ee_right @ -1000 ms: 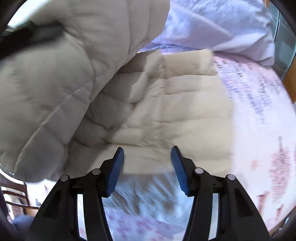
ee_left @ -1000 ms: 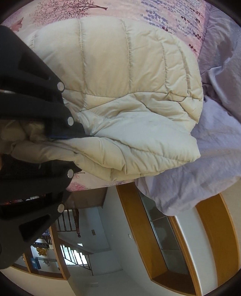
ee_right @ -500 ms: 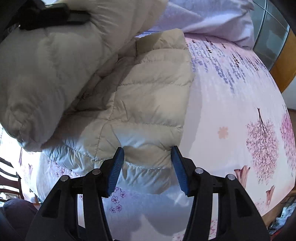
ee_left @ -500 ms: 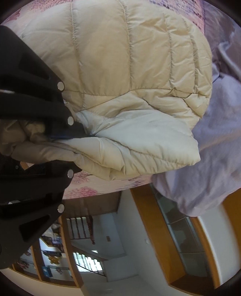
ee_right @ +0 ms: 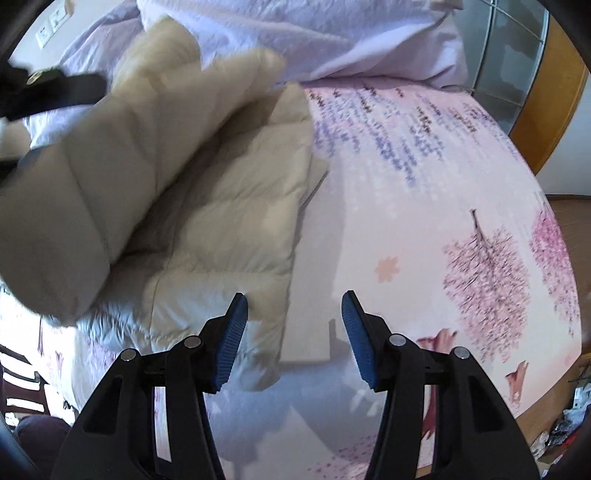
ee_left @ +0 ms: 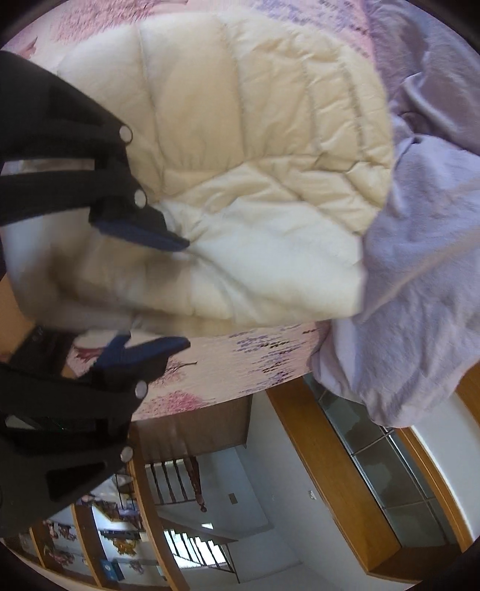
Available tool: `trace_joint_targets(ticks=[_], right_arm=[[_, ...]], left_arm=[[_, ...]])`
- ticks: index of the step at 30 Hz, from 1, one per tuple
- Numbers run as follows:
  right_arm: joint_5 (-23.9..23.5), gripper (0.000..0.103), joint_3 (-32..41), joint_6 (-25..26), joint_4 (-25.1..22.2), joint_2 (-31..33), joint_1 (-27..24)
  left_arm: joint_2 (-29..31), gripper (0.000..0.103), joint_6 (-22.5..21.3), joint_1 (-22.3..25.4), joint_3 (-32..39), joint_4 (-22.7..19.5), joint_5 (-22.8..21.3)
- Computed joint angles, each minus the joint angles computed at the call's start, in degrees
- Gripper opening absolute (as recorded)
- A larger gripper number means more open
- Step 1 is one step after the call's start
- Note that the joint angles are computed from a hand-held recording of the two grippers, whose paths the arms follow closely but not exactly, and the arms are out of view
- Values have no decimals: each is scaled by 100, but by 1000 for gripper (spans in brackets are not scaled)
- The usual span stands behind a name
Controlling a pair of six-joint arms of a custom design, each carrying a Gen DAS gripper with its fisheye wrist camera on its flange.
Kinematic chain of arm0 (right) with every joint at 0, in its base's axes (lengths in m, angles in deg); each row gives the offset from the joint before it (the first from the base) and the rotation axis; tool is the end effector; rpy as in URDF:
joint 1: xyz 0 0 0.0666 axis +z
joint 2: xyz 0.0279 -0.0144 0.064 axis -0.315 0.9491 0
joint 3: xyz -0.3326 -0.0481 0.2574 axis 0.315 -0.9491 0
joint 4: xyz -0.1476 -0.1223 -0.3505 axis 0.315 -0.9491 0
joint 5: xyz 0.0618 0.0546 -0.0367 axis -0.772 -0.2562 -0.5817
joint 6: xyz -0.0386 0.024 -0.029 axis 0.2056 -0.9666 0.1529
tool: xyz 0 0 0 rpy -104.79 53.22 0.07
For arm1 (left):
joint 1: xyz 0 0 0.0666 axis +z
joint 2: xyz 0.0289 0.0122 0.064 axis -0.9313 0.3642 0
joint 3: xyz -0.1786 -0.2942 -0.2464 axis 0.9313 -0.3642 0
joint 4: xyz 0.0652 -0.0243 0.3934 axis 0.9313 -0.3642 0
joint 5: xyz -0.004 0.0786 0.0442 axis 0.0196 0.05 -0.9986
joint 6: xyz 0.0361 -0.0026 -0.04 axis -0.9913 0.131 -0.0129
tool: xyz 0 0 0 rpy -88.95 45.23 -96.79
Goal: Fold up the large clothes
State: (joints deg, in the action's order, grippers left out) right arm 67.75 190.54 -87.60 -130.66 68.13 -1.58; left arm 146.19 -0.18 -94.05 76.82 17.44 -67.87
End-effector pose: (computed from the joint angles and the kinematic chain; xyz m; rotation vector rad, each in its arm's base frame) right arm 0.5525 0.1734 0.4738 -0.5047 2.6257 0.3474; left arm 0.5457 -0.2654 0.5791 -0.4228 2.5192 -0.7188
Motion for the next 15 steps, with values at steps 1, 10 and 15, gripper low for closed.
trace_joint_targets(ticks=[1, 10, 15], right_arm=[[40, 55, 79, -42, 7, 20, -7], [93, 55, 973, -379, -37, 302, -64], [-5, 55, 1461, -494, -72, 479, 15]], left_arm=[[-47, 54, -51, 15, -12, -32, -100], [-597, 60, -381, 286, -481, -454, -1126], [-803, 60, -488, 578, -816, -821, -1763]])
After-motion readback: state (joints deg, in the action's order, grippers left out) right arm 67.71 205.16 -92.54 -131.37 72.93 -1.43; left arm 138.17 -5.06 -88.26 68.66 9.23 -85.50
